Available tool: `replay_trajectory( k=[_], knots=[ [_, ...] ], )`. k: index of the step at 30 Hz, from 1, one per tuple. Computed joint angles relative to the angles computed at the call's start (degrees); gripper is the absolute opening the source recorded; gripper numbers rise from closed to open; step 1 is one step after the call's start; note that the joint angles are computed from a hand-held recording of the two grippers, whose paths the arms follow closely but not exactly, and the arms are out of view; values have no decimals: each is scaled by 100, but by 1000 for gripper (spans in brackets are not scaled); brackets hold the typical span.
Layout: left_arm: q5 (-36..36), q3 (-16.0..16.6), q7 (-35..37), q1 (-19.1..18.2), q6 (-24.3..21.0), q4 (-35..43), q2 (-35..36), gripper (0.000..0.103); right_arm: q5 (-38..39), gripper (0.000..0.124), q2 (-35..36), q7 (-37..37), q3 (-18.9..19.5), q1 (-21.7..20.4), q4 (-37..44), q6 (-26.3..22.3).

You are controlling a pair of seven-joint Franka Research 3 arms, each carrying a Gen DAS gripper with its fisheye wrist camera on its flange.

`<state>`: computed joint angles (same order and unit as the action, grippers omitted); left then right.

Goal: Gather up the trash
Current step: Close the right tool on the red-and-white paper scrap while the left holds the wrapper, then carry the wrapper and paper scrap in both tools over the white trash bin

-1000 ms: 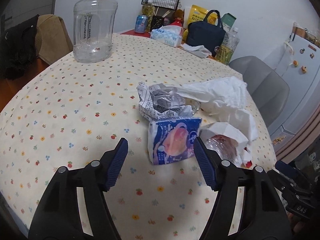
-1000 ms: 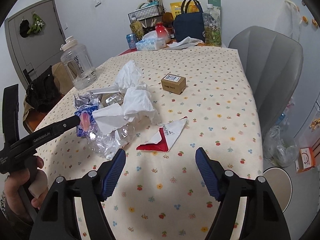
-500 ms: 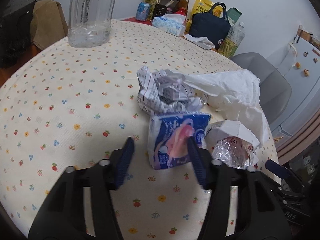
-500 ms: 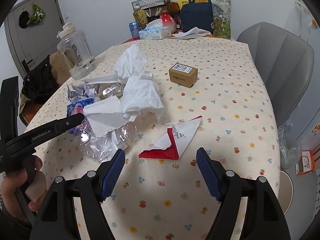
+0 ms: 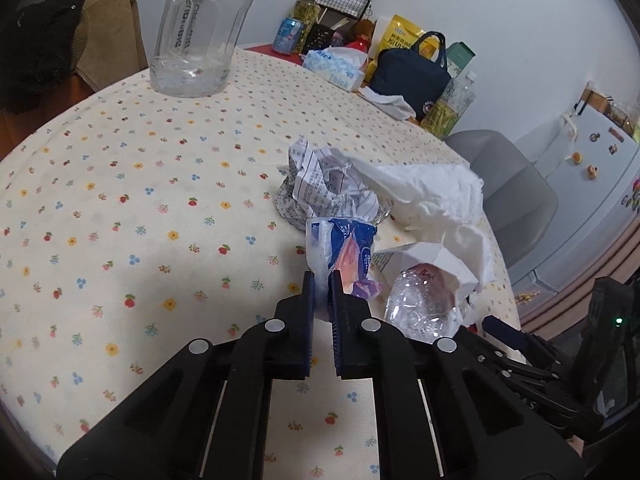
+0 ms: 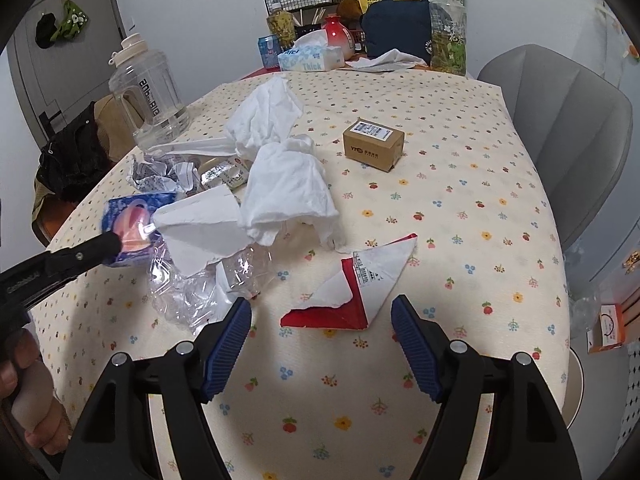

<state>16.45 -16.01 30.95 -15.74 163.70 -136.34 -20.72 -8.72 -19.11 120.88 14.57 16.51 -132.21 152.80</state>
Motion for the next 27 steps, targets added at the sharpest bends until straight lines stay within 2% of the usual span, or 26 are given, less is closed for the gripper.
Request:
replay_trajectory(
  k=[3, 5, 6, 7, 10, 14, 27],
  knots=[
    [135, -88, -134, 104, -25, -43, -199, 8, -54, 60, 22, 56, 19, -35, 35, -46],
    [195, -112, -182, 135, -48, -51, -288, 8, -27, 44, 25, 62, -2, -17, 50, -105],
    [240, -141, -220, 161, -65, -56, -343, 8, 26, 41, -6, 33, -33, 17, 24, -81],
    [269, -153, -241, 173, -77, -48, -376, 8, 47, 26, -30, 6, -43, 34, 8, -66],
    [337, -180, -305, 191, -80, -70, -502, 8, 49, 14, -164, -76, -23, 59, -49, -84],
    [440, -240, -371, 219, -80, -69, -646, 8, 83, 8, -386, -135, 10, 54, -170, -48],
    [667, -433, -438, 171, -51, 174, -698, 8, 493, 8, -1328, -352, 115, -92, -666, 137]
  ],
)
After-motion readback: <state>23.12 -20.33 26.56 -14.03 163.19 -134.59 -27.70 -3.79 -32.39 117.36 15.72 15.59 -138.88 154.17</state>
